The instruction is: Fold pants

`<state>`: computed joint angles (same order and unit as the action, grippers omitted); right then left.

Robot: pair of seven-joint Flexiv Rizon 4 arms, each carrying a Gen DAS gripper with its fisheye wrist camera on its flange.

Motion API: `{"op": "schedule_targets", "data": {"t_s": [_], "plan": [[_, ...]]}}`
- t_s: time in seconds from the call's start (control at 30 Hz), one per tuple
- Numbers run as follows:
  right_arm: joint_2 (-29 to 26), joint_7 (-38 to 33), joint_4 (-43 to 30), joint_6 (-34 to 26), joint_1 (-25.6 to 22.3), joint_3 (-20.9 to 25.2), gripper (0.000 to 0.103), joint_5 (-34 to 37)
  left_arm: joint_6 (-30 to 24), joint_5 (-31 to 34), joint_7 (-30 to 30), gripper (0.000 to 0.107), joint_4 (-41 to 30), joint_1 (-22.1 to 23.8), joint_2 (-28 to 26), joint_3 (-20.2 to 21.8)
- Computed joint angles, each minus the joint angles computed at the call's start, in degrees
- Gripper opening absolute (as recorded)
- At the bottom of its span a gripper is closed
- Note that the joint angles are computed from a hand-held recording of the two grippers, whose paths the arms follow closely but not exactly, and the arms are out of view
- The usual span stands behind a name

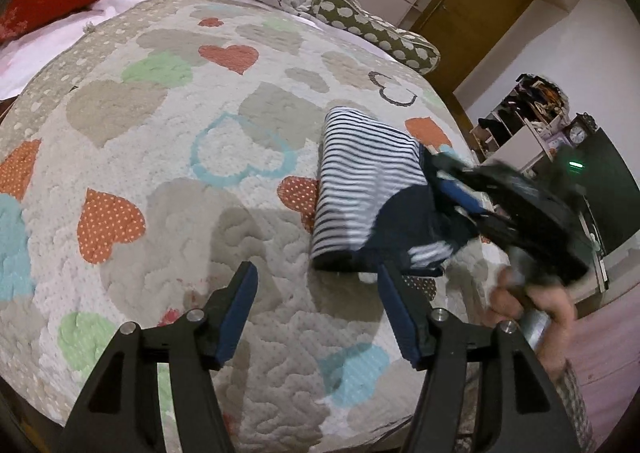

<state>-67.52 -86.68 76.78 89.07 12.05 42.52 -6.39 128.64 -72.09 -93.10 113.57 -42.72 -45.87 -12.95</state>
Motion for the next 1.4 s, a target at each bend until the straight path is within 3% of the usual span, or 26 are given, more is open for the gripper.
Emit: {"op": "schedule_targets", "data": {"t_s": [0.1, 0.3, 0.47, 0.6, 0.7, 0.83, 0.93, 1.03, 1.2, 1.3, 1.4], "plan": [[-1.8, 1.3, -3.6, -3.3, 1.3, -1.2, 0.050, 1.2, -0.1, -0.1, 0.3, 0.062, 0.3, -0.1, 0.1, -0.1], [3.1, 0.3, 4.7, 5.5, 0.9, -2.4, 0.051, 2.3, -0.8, 2.4, -3.4, 0.062, 1.7, 0.4, 0.4, 0.4], [9.0, 3.2, 14.6, 15.3, 7.7, -13.9, 0.054, 3.3, -0.6, -1.0, -0.9, 0.063, 0.5, -0.9, 0.2, 0.6], [8.3, 7.1, 15.1, 14.3, 9.2, -17.2, 0.054, 1.9, 0.8, -5.9, 4.4, 0.064, -1.0, -1.9, 0.4, -0.6], [9.0, 8.4, 17.2, 16.9, 5.4, -13.8, 0.056, -0.9, 5.6, -12.5, 11.1, 0.069, -3.8, -2.6, -0.1, -3.0], [14.0, 11.1, 22.7, 24.3, 11.1, -22.2, 0.064, 3.1, 13.7, -17.7, 16.2, 0.076, -7.1, -2.6, -0.9, -6.4], [15.6, 13.7, 26.4, 27.3, 11.0, -23.0, 0.065, 3.5, 21.8, -21.1, 22.0, 0.077, -11.6, -2.8, -2.7, -9.0], [16.8, 15.8, 29.1, 29.1, 12.2, -25.3, 0.065, 3.9, 31.6, -23.0, 26.9, 0.086, -16.6, -3.6, -5.4, -10.8], [19.2, 16.1, 33.4, 33.2, 20.1, -33.8, 0.066, 7.6, 47.9, -22.2, 29.2, 0.103, -22.3, -5.4, -9.7, -10.9], [19.6, 15.6, 34.8, 34.5, 24.9, -38.5, 0.069, 10.0, 51.7, -20.1, 29.8, 0.103, -22.6, -4.8, -10.0, -11.7], [19.4, 16.3, 34.9, 34.0, 25.1, -38.9, 0.069, 9.4, 50.9, -18.3, 29.0, 0.103, -20.4, -3.0, -9.0, -13.7]]}}
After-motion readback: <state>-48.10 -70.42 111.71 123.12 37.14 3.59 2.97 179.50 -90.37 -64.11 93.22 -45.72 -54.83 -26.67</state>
